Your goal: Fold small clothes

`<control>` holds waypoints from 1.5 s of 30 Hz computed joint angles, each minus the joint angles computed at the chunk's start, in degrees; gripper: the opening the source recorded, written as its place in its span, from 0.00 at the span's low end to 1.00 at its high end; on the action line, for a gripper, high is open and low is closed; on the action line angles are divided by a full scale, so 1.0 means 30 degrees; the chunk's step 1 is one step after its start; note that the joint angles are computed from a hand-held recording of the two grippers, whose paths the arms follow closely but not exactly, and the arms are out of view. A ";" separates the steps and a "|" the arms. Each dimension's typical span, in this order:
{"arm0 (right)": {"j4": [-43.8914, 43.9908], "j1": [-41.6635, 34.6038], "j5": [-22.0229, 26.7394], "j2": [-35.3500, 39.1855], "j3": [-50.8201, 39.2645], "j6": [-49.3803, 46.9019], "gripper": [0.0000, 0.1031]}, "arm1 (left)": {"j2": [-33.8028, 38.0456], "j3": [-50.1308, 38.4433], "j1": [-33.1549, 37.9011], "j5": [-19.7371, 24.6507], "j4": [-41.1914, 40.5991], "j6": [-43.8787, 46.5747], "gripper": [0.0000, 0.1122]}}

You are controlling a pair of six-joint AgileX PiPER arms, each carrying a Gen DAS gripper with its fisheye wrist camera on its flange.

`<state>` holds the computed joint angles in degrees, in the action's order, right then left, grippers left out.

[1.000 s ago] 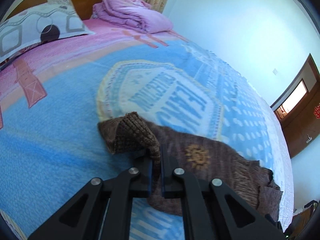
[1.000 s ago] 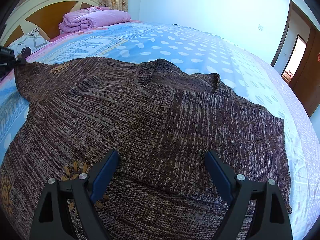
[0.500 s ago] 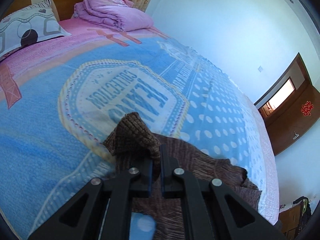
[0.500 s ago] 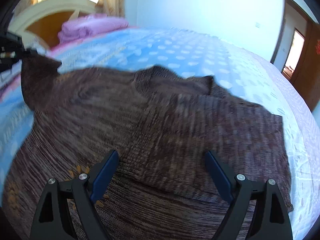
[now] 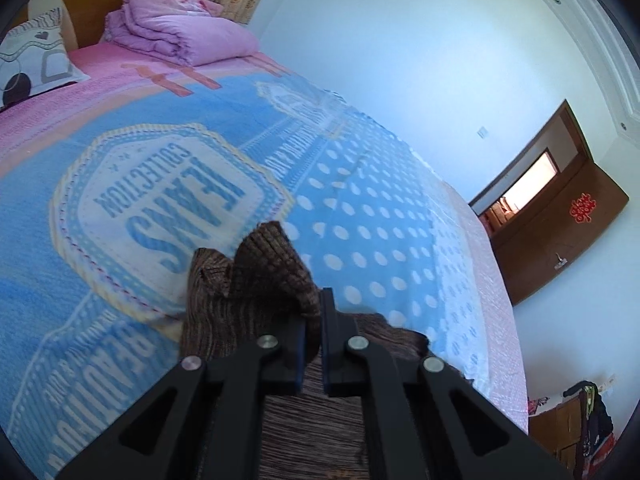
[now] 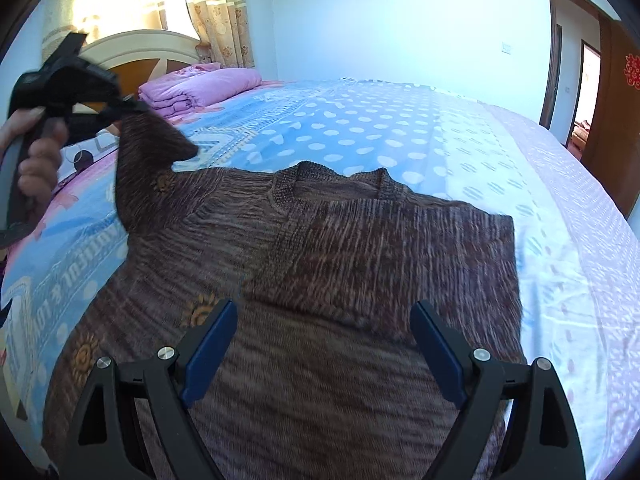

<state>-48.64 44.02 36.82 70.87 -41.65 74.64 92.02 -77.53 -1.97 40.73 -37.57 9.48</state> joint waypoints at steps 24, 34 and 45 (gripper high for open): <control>-0.1344 0.1664 -0.0879 -0.3544 0.5563 0.5192 0.86 | -0.2171 0.7534 -1.0560 -0.7144 1.2919 -0.7661 0.42; 0.7207 -0.3343 -0.3865 -0.1297 0.0752 -0.6081 0.86 | 0.0461 0.6624 -0.5159 -0.6813 2.4635 -1.4708 0.63; 0.7251 -0.2529 -0.0609 0.9589 -0.9049 -0.8904 0.53 | 0.0973 0.7397 -0.4557 -0.6694 2.6586 -1.7050 0.76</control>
